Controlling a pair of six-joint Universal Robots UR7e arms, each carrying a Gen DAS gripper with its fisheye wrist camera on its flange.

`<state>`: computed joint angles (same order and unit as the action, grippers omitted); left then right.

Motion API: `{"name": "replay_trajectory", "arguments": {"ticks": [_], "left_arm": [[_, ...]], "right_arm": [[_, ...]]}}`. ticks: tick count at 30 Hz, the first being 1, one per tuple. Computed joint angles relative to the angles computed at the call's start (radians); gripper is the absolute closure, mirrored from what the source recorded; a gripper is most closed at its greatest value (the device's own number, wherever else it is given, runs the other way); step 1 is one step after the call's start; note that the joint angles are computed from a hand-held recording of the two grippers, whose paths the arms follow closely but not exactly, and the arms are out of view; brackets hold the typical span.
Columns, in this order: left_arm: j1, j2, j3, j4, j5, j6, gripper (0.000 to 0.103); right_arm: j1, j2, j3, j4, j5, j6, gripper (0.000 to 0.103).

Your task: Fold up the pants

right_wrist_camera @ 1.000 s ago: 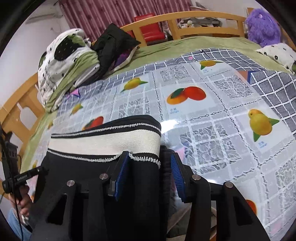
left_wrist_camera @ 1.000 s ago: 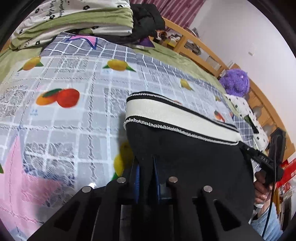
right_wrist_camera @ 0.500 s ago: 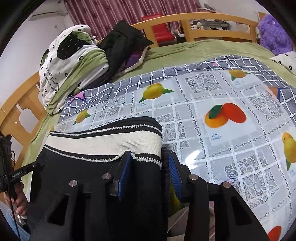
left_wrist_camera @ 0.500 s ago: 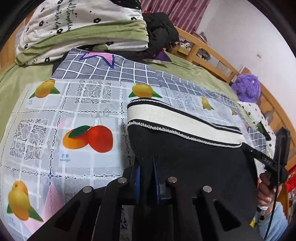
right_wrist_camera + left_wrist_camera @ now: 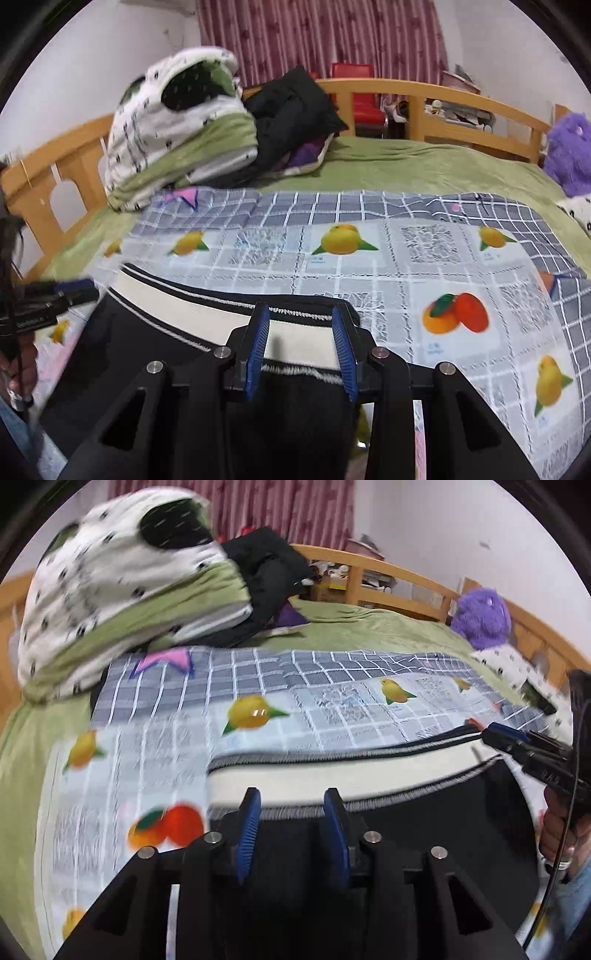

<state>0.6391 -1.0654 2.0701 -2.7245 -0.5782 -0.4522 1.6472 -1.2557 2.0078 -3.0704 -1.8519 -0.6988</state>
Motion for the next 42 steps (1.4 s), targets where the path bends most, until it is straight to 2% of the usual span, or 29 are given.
{"name": "replay_trajectory", "arguments": {"ticks": [2,3,5,6,7,9,11,13,15,16,17,20,22,24,28,29,32,36,39,42], "left_arm": [[0.027,0.051,-0.048,0.087,0.035,-0.057,0.066],[0.042,0.069,-0.061,0.109,0.034,-0.076,0.066],[0.043,0.084,-0.05,0.089,0.052,-0.077,0.066],[0.038,0.085,-0.043,0.073,0.057,-0.072,0.066],[0.036,0.076,-0.04,0.079,0.046,-0.079,0.066],[0.039,0.053,-0.044,0.121,-0.002,-0.12,0.066],[0.032,0.018,-0.028,0.15,-0.075,-0.158,0.065],[-0.004,-0.008,0.011,0.18,-0.083,-0.193,0.064],[-0.029,-0.046,0.061,0.162,-0.206,-0.209,0.064],[-0.045,-0.059,0.09,0.147,-0.25,-0.225,0.064],[-0.061,-0.065,0.11,0.144,-0.257,-0.239,0.062],[-0.183,-0.081,0.198,0.231,-0.163,-0.342,0.061],[-0.251,-0.11,0.244,0.306,-0.14,-0.438,0.061],[-0.296,-0.152,0.279,0.361,-0.131,-0.529,0.061],[-0.37,-0.244,0.345,0.481,-0.146,-0.726,0.061],[-0.395,-0.262,0.352,0.551,-0.136,-0.79,0.06],[-0.433,-0.31,0.357,0.7,-0.142,-0.918,0.06],[-0.483,-0.384,0.388,0.816,-0.193,-1.032,0.06],[-0.504,-0.385,0.387,0.895,-0.209,-1.065,0.06],[-0.501,-0.366,0.378,0.933,-0.21,-1.067,0.06]], "right_arm": [[0.004,0.084,-0.029,-0.061,-0.121,-0.042,0.07],[-0.006,0.105,-0.036,-0.076,-0.134,-0.059,0.07],[-0.026,0.078,-0.045,-0.013,-0.079,-0.009,0.07],[-0.032,0.07,-0.044,-0.001,-0.075,0.01,0.07],[-0.035,0.066,-0.034,-0.018,-0.071,-0.002,0.07],[-0.028,0.064,-0.017,-0.051,-0.078,-0.02,0.07],[-0.011,0.038,-0.003,-0.034,-0.102,-0.012,0.069],[-0.001,0.0,0.019,-0.004,-0.097,0.006,0.068],[-0.001,-0.087,0.077,0.081,-0.035,0.024,0.068],[0.003,-0.118,0.108,0.095,-0.028,0.018,0.068],[0.008,-0.137,0.139,0.082,-0.033,0.007,0.068],[0.015,-0.195,0.247,0.056,-0.077,-0.028,0.068],[0.009,-0.229,0.328,-0.033,-0.1,-0.055,0.068],[0.007,-0.276,0.391,-0.059,-0.13,-0.088,0.067],[-0.021,-0.355,0.464,-0.062,-0.142,-0.093,0.067],[-0.025,-0.364,0.474,-0.062,-0.164,-0.091,0.067],[-0.048,-0.392,0.495,-0.053,-0.199,-0.067,0.068],[-0.081,-0.5,0.504,0.048,-0.15,-0.004,0.067],[-0.085,-0.557,0.518,0.074,-0.117,0.016,0.067],[-0.068,-0.547,0.517,0.055,-0.116,0.015,0.067]]}}
